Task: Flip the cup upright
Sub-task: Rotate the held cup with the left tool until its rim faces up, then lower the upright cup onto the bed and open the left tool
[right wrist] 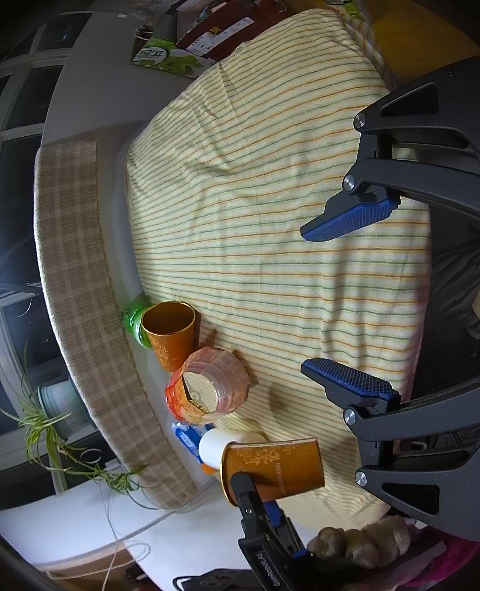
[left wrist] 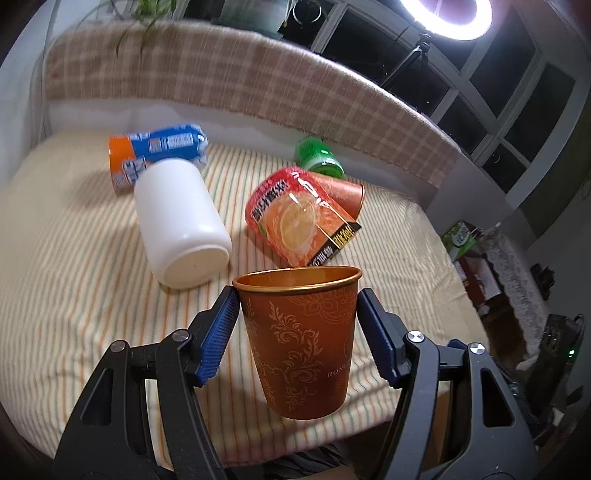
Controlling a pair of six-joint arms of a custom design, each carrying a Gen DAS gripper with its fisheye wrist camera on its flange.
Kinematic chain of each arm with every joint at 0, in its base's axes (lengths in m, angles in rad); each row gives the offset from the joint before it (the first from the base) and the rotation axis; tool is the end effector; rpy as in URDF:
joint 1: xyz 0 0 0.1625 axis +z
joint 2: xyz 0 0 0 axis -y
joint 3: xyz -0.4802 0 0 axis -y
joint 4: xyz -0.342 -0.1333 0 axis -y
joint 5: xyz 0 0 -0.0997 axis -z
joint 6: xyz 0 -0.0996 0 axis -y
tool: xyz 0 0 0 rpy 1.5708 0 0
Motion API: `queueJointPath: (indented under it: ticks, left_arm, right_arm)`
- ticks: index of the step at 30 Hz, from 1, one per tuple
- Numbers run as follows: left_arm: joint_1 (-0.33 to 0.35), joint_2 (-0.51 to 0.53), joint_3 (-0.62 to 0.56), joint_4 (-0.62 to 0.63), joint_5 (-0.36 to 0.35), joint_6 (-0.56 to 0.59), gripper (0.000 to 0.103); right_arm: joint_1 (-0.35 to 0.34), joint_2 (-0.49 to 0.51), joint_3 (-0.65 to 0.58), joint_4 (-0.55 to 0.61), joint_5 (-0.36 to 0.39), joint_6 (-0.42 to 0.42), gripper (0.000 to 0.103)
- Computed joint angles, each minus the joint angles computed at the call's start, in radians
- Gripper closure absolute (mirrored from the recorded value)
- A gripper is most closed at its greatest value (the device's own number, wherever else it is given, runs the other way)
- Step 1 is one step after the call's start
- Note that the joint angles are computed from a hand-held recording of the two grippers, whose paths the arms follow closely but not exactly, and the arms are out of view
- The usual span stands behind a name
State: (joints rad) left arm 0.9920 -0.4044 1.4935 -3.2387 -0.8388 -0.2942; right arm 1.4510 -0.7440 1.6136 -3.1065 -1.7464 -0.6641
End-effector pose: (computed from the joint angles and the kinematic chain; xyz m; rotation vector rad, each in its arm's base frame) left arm -0.2287 -0.7153 0.0409 0.0722 2.5193 -1.0815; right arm 0.0299 -0.7217 0.2109 0.6299 -2.5549 0.7524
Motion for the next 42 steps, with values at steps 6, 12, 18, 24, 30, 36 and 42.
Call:
queueJointPath:
  ticks: [6,12,18,24,30,36,42]
  left_arm:
    - [-0.009,0.053,-0.053,-0.047,0.113,0.097,0.036]
    - [-0.013,0.111,-0.102,-0.165,0.208,0.241,0.036]
    - [-0.011,0.158,-0.122,-0.267,0.242,0.349,0.036]
    - [-0.021,0.157,-0.099,-0.287,0.249,0.366,0.036]
    - [-0.025,0.134,-0.058,-0.267,0.234,0.341,0.036]
    - [-0.02,0.1,-0.013,-0.236,0.184,0.291,0.036]
    - [-0.019,0.076,0.025,-0.214,0.142,0.261,0.036]
  right_arm:
    - [0.0,-0.001,0.002,-0.002,-0.003,0.005,0.038]
    - [-0.003,-0.001,-0.001,0.005,-0.008,0.014,0.038]
    - [-0.004,0.001,-0.005,0.008,-0.011,0.021,0.038]
    - [-0.003,0.002,-0.004,0.009,-0.013,0.017,0.038]
    - [0.001,0.004,-0.001,0.008,-0.013,0.014,0.038]
    - [0.007,0.006,0.002,0.011,-0.014,0.008,0.038]
    - [0.012,0.004,0.01,0.007,-0.013,0.005,0.038]
